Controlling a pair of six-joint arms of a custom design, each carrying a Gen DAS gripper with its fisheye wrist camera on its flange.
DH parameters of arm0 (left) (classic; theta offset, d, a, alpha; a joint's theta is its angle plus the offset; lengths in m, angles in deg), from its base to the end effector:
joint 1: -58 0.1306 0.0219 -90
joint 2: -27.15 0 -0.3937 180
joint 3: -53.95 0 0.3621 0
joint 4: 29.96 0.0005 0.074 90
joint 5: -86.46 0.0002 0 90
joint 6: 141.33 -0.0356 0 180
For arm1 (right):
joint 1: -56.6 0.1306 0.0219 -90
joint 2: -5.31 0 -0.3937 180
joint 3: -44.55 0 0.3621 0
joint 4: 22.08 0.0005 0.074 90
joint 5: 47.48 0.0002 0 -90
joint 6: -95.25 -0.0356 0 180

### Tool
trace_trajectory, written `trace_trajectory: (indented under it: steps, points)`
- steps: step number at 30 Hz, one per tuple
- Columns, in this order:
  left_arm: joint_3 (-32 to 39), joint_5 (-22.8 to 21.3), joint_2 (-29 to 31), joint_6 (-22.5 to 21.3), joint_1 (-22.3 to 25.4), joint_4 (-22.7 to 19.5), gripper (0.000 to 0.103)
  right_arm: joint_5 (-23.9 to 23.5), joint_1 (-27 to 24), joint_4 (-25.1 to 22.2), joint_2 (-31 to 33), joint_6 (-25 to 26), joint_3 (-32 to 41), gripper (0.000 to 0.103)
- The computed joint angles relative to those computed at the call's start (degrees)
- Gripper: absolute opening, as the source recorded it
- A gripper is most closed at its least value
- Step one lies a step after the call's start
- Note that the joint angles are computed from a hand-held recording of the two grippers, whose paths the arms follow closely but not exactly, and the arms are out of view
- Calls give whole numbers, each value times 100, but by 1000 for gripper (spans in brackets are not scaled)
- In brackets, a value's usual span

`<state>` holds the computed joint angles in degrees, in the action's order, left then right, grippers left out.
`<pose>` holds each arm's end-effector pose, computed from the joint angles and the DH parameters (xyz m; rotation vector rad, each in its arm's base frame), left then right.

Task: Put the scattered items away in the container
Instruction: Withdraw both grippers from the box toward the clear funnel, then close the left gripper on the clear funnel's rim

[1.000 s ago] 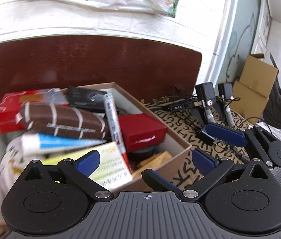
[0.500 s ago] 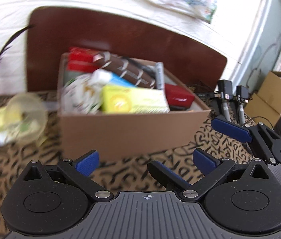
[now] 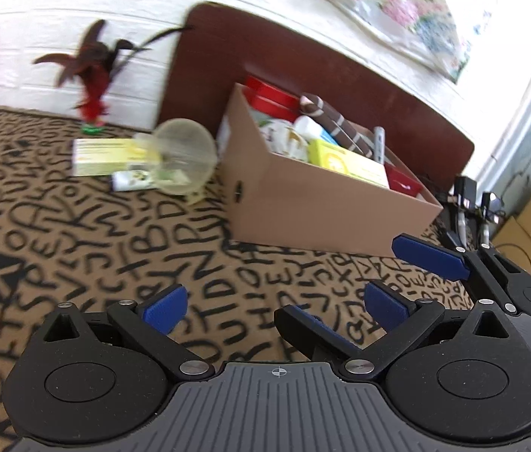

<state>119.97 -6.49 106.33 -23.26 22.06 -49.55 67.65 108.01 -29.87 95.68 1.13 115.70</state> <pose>0.3187 -0.2294 0.3754 0.1202 2.1983 -0.5887 0.2997 0.3505 0.3567 -0.5465 1.9226 0.1747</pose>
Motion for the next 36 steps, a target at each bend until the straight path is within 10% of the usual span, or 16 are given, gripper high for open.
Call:
trace_trajectory:
  steps: [13, 36]
  points:
    - [-830, 357, -854, -79, 861, 211, 103, 238, 697, -333, 596, 325, 774, 102]
    - [167, 1778, 735, -781, 2137, 570, 101, -220, 60, -701, 2088, 617, 2347, 100]
